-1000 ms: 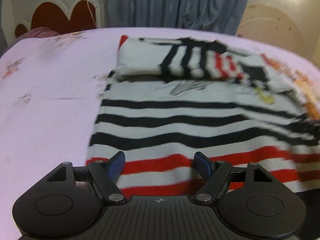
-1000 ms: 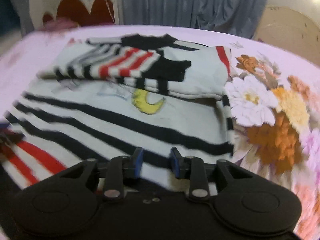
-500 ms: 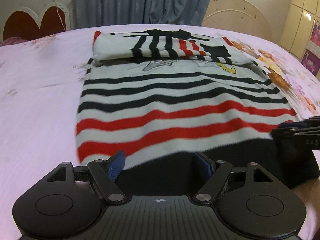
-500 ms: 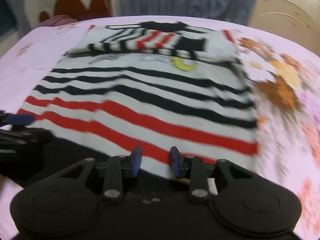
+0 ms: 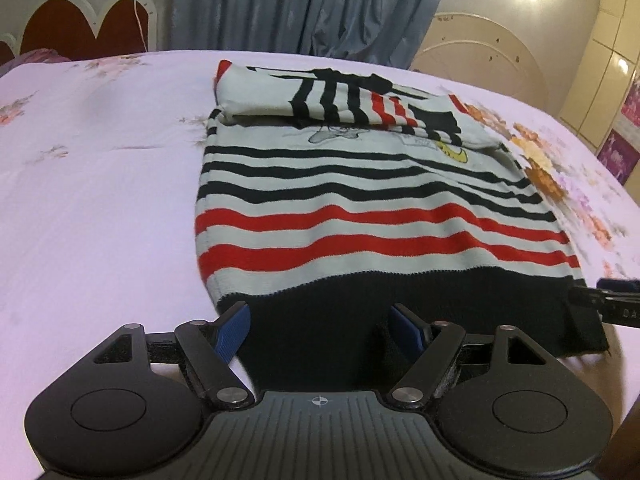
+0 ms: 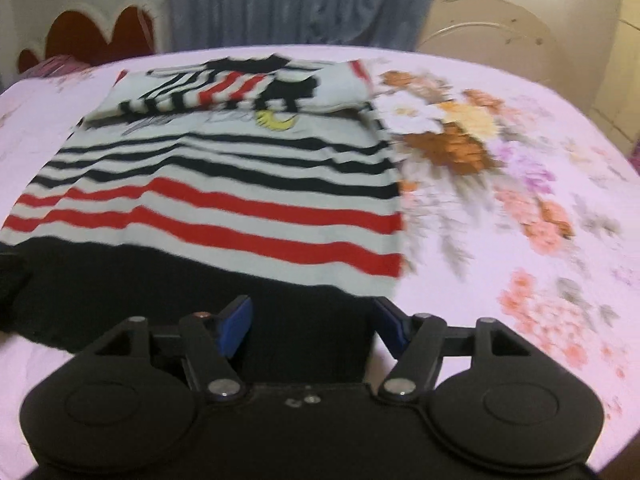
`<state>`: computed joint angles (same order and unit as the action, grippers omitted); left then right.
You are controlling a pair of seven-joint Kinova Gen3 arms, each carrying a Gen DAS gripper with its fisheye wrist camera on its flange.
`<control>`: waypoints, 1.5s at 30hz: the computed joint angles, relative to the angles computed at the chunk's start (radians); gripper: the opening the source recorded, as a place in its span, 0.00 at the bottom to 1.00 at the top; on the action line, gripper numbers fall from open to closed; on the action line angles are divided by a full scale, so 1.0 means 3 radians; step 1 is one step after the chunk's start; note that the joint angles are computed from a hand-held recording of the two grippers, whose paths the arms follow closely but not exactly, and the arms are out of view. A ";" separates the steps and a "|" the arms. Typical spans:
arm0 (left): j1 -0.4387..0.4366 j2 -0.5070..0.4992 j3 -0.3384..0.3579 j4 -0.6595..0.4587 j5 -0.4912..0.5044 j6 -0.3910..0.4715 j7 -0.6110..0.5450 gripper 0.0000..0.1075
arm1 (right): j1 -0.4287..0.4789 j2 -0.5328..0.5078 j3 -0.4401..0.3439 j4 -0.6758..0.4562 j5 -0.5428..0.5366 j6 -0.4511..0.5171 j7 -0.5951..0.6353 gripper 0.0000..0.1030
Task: Fold small clothes
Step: 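Open both tools and withdraw from the folded sweater, then grasp the black hem band with both tools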
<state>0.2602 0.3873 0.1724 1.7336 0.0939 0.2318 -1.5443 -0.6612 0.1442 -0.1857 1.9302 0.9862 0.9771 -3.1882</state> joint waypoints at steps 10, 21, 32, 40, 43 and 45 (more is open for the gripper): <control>-0.0218 0.0008 0.0070 -0.0061 0.0131 0.0286 0.0009 0.70 | 0.0101 -0.0154 -0.0037 0.0152 -0.0153 -0.0047 -0.0189 0.63; -0.0560 0.0071 0.0343 -0.0124 0.0621 0.0545 -0.0428 0.70 | 0.0253 -0.0209 -0.0036 0.0189 -0.0401 -0.0439 -0.0029 0.37; -0.0774 0.0317 0.0447 -0.0457 0.1373 0.1065 -0.0889 0.18 | 0.0419 -0.0257 0.0027 0.0162 -0.0697 -0.0745 0.0176 0.15; -0.1012 0.0276 0.0695 -0.0449 0.1923 0.0853 -0.1481 0.10 | 0.0601 -0.0415 0.0070 0.0124 -0.0916 -0.1005 0.0516 0.09; -0.1066 0.0294 0.0770 -0.0572 0.2131 0.0763 -0.1657 0.10 | 0.0733 -0.0509 0.0082 0.0065 -0.0926 -0.1200 0.0631 0.09; -0.1072 0.0336 0.0794 -0.0686 0.2225 0.0687 -0.1742 0.10 | 0.0816 -0.0524 0.0080 -0.0020 -0.0842 -0.1275 0.0671 0.09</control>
